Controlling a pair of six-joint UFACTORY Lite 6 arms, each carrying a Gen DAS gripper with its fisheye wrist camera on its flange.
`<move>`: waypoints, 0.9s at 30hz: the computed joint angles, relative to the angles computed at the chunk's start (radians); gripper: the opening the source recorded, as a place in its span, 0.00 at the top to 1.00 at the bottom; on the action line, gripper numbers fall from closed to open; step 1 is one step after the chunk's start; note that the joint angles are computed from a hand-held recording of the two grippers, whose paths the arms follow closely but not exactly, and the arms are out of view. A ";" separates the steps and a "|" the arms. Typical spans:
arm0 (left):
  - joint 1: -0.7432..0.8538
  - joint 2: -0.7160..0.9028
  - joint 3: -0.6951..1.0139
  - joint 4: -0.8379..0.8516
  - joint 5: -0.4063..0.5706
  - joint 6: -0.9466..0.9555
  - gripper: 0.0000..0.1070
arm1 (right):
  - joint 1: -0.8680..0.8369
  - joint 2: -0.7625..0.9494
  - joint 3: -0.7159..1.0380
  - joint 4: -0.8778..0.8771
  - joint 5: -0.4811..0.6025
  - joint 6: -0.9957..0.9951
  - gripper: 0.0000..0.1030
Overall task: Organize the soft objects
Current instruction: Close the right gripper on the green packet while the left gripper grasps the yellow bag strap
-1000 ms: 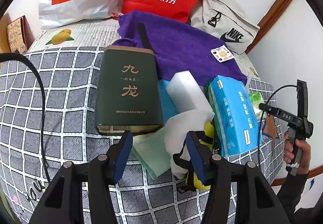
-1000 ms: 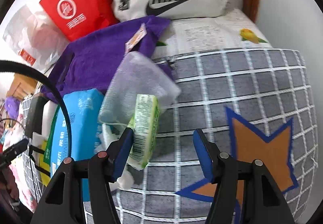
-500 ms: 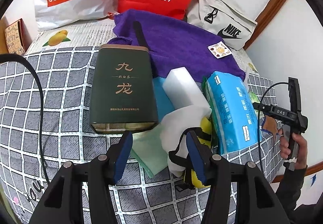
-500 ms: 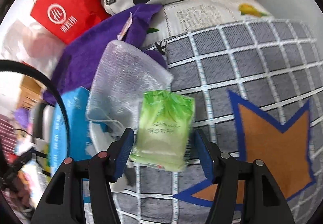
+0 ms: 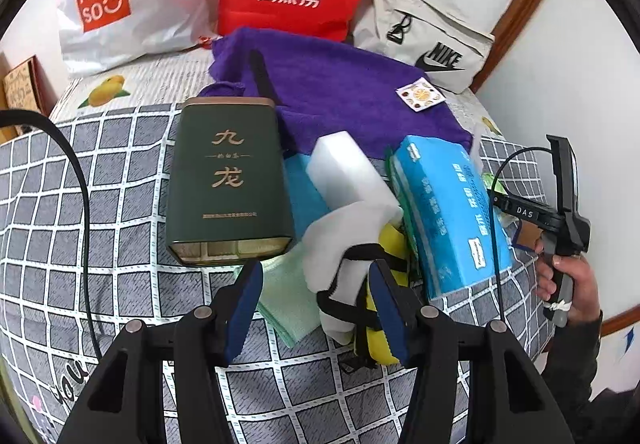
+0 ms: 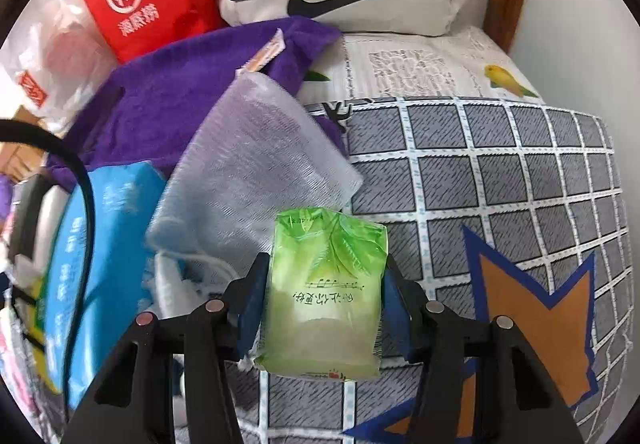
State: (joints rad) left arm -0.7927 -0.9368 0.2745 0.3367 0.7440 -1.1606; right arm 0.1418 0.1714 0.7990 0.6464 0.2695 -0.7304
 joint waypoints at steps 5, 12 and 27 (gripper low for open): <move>-0.152 0.034 -0.001 0.082 -0.004 -0.142 0.50 | -0.026 -0.115 -0.073 -0.012 0.031 -0.005 0.49; -0.338 0.161 -0.010 0.133 -0.064 -0.287 0.50 | -0.049 -0.257 -0.185 0.081 0.083 -0.108 0.49; -0.368 0.098 -0.083 0.061 -0.178 -0.303 0.51 | -0.002 -0.280 -0.241 0.123 0.094 -0.137 0.48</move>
